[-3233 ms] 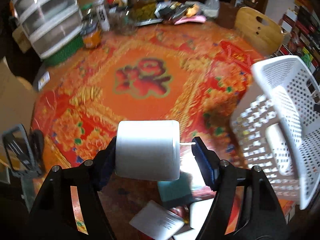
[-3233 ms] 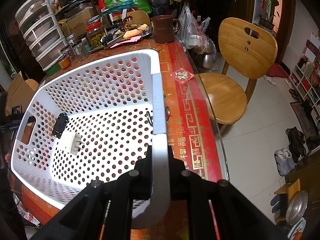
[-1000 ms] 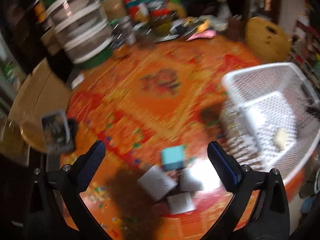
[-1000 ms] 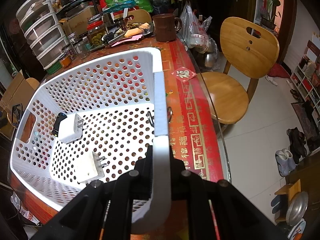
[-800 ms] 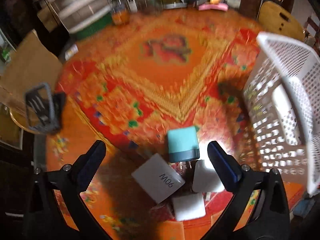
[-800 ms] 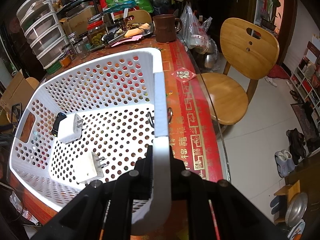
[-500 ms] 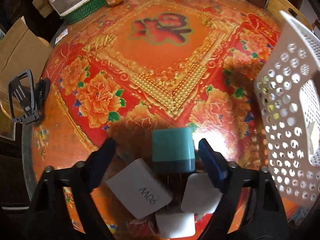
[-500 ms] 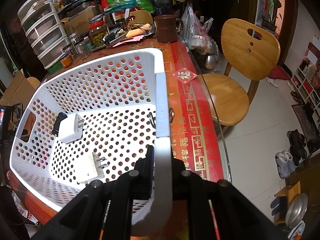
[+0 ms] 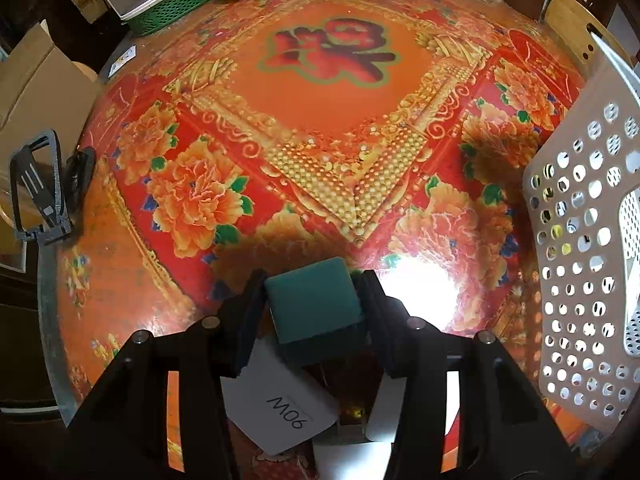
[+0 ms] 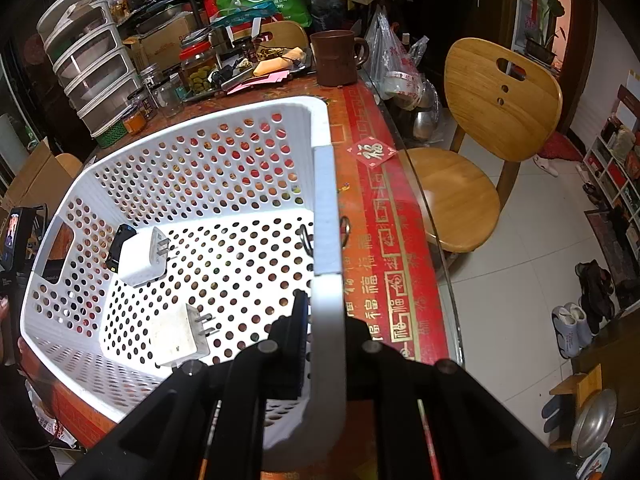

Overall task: Organize rigid objects
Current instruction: 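Move the left gripper to the teal adapter and grasp it, then carry the teal adapter into the basket and open the left gripper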

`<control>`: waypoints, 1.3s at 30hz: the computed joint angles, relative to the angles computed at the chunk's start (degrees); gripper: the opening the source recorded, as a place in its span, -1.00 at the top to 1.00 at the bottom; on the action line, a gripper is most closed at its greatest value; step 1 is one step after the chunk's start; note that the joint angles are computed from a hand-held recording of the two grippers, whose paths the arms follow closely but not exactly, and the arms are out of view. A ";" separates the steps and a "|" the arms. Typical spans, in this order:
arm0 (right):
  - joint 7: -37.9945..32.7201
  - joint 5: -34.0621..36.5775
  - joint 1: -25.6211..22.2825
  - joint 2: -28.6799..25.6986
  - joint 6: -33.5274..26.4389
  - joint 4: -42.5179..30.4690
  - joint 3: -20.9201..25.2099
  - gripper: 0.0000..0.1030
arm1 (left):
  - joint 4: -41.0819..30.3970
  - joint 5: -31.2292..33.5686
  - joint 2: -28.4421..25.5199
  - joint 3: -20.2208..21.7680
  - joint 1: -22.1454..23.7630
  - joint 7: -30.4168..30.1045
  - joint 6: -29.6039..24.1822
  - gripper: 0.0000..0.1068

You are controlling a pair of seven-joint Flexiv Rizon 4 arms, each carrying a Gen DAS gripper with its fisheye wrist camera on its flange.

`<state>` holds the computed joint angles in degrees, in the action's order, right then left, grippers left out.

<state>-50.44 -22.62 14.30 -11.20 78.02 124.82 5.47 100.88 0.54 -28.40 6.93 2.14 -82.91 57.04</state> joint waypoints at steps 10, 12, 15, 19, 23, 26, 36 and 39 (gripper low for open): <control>-0.28 0.32 -0.05 -0.29 0.02 -0.11 -0.02 0.82 | 0.50 3.39 3.97 1.92 -2.02 -3.82 2.70 0.16; -0.19 0.18 0.01 -0.25 0.01 -0.11 -0.11 0.82 | 0.26 5.05 5.77 2.22 -2.97 -5.38 3.14 0.16; 0.00 -0.07 0.10 -0.46 0.25 -0.10 -0.26 0.82 | 0.29 5.81 8.40 1.13 -3.26 -5.42 3.83 0.16; 0.22 0.07 0.12 -0.95 0.77 -0.21 -0.36 0.82 | -1.24 7.07 10.90 -0.35 -4.91 -6.44 3.34 0.16; -0.05 0.41 0.11 -1.05 0.68 -0.37 -0.26 0.82 | -2.20 9.32 12.13 -1.55 -7.23 -8.19 2.40 0.16; -0.24 0.51 0.18 -1.06 0.51 -0.48 -0.21 0.82 | -2.90 10.69 11.89 -2.30 -8.91 -9.84 1.81 0.16; -0.66 0.73 0.23 -0.93 1.18 -0.27 -0.19 0.82 | -6.39 13.51 7.88 -4.46 -14.44 -12.60 -2.42 0.16; -1.31 1.36 0.00 -0.96 1.22 -0.39 0.11 0.82 | -7.33 12.35 5.95 -5.13 -15.34 -12.27 -3.42 0.16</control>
